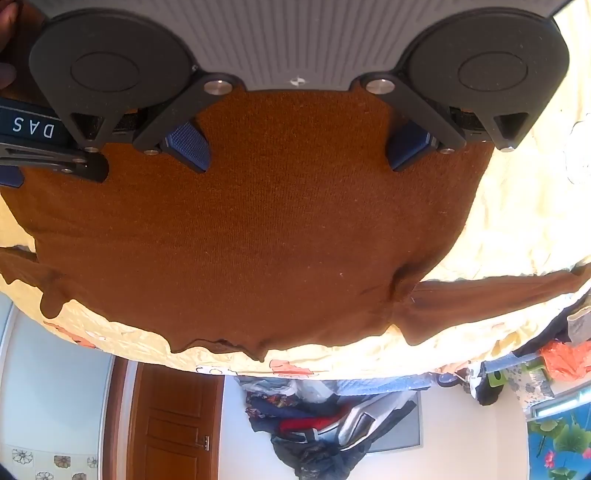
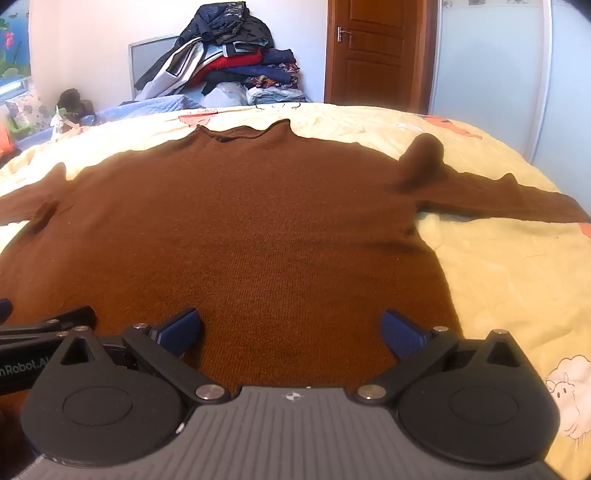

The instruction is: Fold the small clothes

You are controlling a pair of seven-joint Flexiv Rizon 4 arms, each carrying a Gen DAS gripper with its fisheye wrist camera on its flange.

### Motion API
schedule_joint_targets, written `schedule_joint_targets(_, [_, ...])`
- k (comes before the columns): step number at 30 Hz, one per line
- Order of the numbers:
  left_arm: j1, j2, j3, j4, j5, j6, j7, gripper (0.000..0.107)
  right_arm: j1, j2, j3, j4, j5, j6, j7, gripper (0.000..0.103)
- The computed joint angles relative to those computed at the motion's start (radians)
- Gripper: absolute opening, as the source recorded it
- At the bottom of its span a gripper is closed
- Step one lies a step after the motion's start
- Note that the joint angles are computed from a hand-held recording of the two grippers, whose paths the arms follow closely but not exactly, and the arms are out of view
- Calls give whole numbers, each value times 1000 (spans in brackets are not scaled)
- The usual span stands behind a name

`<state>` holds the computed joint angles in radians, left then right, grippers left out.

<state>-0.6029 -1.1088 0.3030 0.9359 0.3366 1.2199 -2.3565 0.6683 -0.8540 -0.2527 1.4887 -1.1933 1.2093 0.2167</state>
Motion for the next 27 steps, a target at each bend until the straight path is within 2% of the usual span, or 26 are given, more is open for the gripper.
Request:
schedule_joint_targets(1, [-5, -6, 19, 3, 11, 42, -35, 103, 0, 0, 1, 0, 1, -2, 0, 103])
schedule_joint_targets(2, [-4, 0, 11, 8, 5, 26, -21, 103, 0, 0, 2, -1, 2, -4, -1, 103])
schedule_joint_targets(3, [9, 4, -21, -4, -14, -33, 30, 103, 1, 1, -3, 2, -6, 4, 10, 103])
schedule_joint_targets(6, [23, -12, -32, -33, -22, -41, 48, 103, 1, 2, -1, 3, -7, 0, 11, 103])
schedule_joint_targets(7, [4, -4, -2, -12, -1, -14, 7, 103, 0, 2, 0, 3, -8, -1, 10, 103])
schedule_joint_targets(11, [-5, -4, 6, -10, 6, -14, -10, 103, -1, 3, 2, 3, -11, -1, 12, 103])
schedule_joint_targets(19, [-5, -3, 4, -15, 17, -18, -21, 103, -3, 4, 4, 5, -13, -3, 13, 103])
schedule_joint_targets(25, [3, 16, -6, 37, 15, 44, -31, 103, -5, -2, 8, -5, -11, -3, 11, 103])
schedule_joint_targets(27, [-7, 9, 8, 19, 9, 15, -20, 103, -4, 7, 0, 10, -26, 13, 27, 103])
